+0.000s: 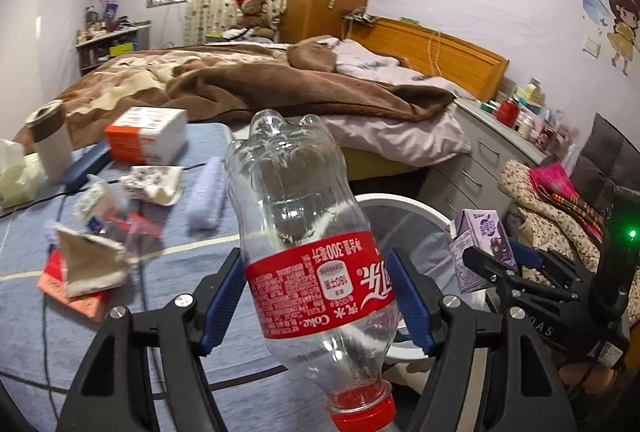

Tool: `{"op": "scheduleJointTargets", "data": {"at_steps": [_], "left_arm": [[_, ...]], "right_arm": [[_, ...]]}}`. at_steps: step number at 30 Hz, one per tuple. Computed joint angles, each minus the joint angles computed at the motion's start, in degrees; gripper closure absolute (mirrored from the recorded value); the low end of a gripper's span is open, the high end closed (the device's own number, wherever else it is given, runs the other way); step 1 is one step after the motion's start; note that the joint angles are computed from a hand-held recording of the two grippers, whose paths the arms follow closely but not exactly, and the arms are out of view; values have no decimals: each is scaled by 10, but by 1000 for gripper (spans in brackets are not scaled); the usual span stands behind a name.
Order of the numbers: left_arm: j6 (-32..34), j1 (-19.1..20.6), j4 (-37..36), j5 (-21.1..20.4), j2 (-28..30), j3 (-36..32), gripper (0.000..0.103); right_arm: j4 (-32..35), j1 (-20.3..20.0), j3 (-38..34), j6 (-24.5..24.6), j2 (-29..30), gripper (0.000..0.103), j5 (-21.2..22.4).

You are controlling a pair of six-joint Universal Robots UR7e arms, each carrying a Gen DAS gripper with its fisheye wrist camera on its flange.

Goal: Collect trash
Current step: 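Carry the bottle and juice box with both tools over the wastebasket, then open both tools to drop the bottle and juice box into the wastebasket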

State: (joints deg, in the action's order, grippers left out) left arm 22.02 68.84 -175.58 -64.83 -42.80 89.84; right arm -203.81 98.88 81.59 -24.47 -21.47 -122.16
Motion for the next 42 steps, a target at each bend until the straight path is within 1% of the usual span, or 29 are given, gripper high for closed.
{"op": "scheduleJointTargets", "data": {"at_steps": [5,13,24,28,31,32,33,34,40,42], "left_arm": [[2,-4,26,-12,28,-29,30],[9,-9,68,-21,67,-71,30],[8,-3,113,-11,104,-122,30],[-2,5,131,-29,108,-135,29],[-3,8,131,-40,106,-136,22],[-2,9,130,-45,105,-135,21],[-3,9,130,-50,103,-133,21],[-3,9,128,-50,103,-133,21],[-2,8,114,-43,95,-124,21],[-2,9,111,-42,91,-120,21]], "right_arm": [[7,-13,16,-1,-11,42,4],[40,-28,8,2,-15,42,-10],[77,-39,-21,0,-7,41,-21],[99,-41,-28,4,-6,41,-18],[101,-42,-31,5,-3,40,-23],[102,-42,-31,5,-3,40,-22],[100,-42,-29,5,-4,35,-21],[100,-42,-30,5,-3,32,-21],[82,-37,-28,1,-2,32,-29],[78,-35,-25,2,-4,32,-24]]}}
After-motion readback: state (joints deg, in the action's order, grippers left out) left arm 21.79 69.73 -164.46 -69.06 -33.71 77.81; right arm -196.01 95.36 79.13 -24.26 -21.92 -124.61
